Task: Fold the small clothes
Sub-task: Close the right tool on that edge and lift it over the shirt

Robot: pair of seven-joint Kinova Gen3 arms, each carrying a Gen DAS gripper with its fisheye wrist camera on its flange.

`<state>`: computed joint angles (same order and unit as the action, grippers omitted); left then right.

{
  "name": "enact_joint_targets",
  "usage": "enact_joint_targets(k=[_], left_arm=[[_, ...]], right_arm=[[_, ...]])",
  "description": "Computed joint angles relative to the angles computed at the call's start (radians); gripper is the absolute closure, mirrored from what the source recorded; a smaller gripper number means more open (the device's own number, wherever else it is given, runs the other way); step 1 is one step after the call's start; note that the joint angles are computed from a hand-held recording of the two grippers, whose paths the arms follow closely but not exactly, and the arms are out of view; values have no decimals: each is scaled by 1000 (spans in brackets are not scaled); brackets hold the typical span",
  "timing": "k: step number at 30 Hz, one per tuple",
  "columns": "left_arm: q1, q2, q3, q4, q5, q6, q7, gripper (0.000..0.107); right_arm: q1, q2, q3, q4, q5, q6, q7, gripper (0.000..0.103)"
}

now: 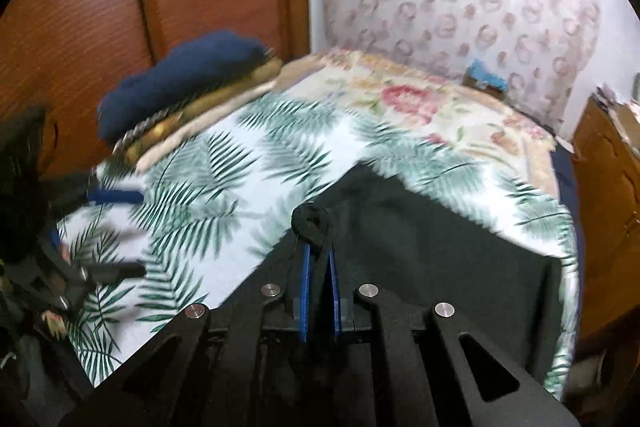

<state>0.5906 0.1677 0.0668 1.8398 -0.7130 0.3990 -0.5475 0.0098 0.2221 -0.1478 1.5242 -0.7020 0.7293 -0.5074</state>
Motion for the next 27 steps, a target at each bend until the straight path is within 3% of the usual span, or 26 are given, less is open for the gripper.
enact_joint_targets(k=[7, 18, 23, 26, 27], left_arm=[[12, 31, 9, -45, 29, 8, -51, 27], [42, 70, -7, -94, 91, 42, -116, 27], [53, 80, -14, -106, 104, 53, -128, 27], [60, 82, -17, -109, 107, 57, -126, 27], [64, 83, -19, -109, 106, 57, -123, 27]], right_arm=[[2, -4, 36, -17, 80, -93, -64, 95], [-62, 68, 69, -76, 375, -187, -363, 95], [-66, 101, 52, -142, 437, -134, -436, 95], [-101, 116, 83, -178, 497, -106, -527, 95], [-96, 122, 85, -198, 510, -90, -549, 88]])
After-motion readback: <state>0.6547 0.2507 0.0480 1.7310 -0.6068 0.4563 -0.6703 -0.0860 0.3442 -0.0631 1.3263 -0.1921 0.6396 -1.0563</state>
